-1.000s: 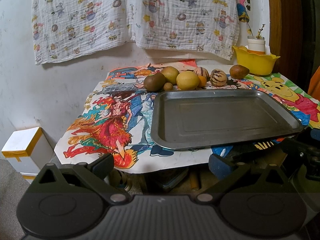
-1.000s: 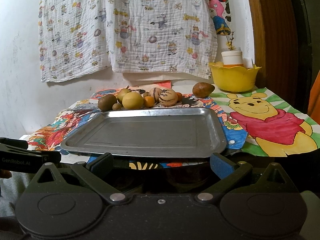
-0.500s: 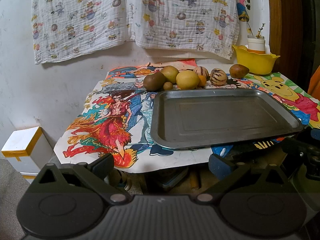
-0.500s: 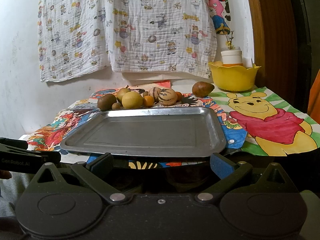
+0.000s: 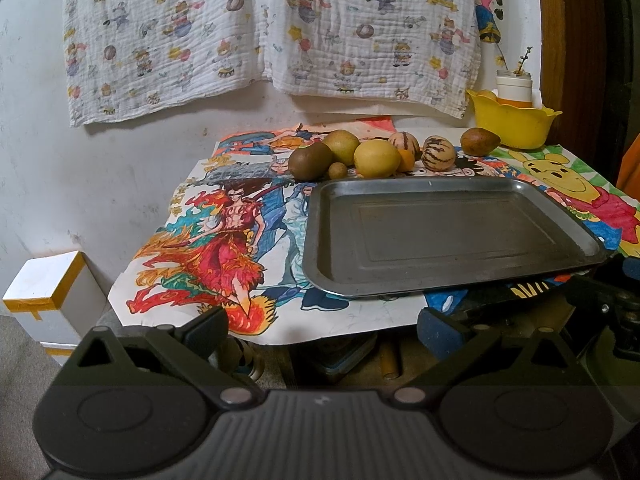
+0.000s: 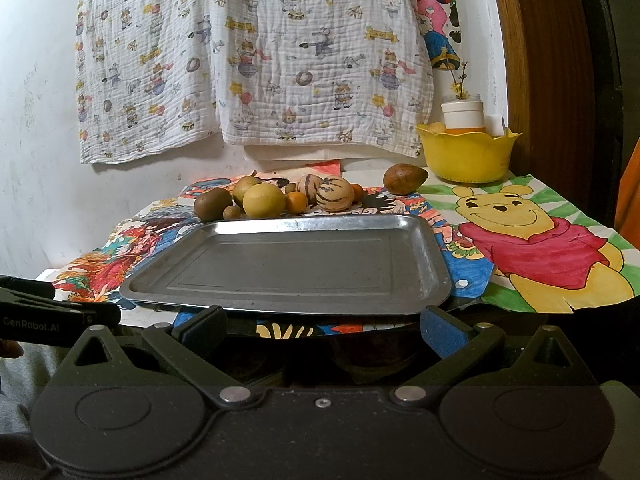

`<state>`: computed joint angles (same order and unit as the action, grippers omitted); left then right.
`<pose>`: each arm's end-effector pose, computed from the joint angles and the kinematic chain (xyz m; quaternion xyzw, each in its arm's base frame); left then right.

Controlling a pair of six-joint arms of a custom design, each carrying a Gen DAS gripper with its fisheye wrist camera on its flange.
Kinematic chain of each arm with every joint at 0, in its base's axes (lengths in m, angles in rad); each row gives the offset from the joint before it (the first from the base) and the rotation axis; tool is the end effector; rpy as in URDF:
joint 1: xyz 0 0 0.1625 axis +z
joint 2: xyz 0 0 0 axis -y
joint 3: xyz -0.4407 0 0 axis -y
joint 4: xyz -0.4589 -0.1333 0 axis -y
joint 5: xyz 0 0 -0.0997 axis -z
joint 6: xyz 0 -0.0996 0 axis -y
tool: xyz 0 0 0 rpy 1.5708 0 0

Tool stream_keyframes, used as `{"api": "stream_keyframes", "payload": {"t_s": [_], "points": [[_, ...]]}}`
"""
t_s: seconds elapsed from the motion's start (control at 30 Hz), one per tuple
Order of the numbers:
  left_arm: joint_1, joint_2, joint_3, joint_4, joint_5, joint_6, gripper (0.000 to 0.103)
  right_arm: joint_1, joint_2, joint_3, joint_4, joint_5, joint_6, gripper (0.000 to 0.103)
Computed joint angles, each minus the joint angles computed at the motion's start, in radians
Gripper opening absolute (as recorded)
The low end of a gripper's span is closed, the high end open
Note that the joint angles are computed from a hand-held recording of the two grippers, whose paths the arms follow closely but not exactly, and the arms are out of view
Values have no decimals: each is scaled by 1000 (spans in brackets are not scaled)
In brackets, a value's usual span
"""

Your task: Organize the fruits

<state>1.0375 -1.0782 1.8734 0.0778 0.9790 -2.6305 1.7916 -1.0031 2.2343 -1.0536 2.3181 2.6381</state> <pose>-0.0948 -0.5321 0.0957 0.3620 0.8288 -0.3300 0.2704 0.1613 -0.4190 -0.0097 0.0340 -0.7508 0.5519 0.3613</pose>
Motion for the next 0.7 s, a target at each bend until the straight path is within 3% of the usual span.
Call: {"api": "stream_keyframes", "payload": {"t_s": [0.7], "points": [[-2,1,-33,18,-10,-9,103,-6,-19,11,-31,-21,-40,103]]}}
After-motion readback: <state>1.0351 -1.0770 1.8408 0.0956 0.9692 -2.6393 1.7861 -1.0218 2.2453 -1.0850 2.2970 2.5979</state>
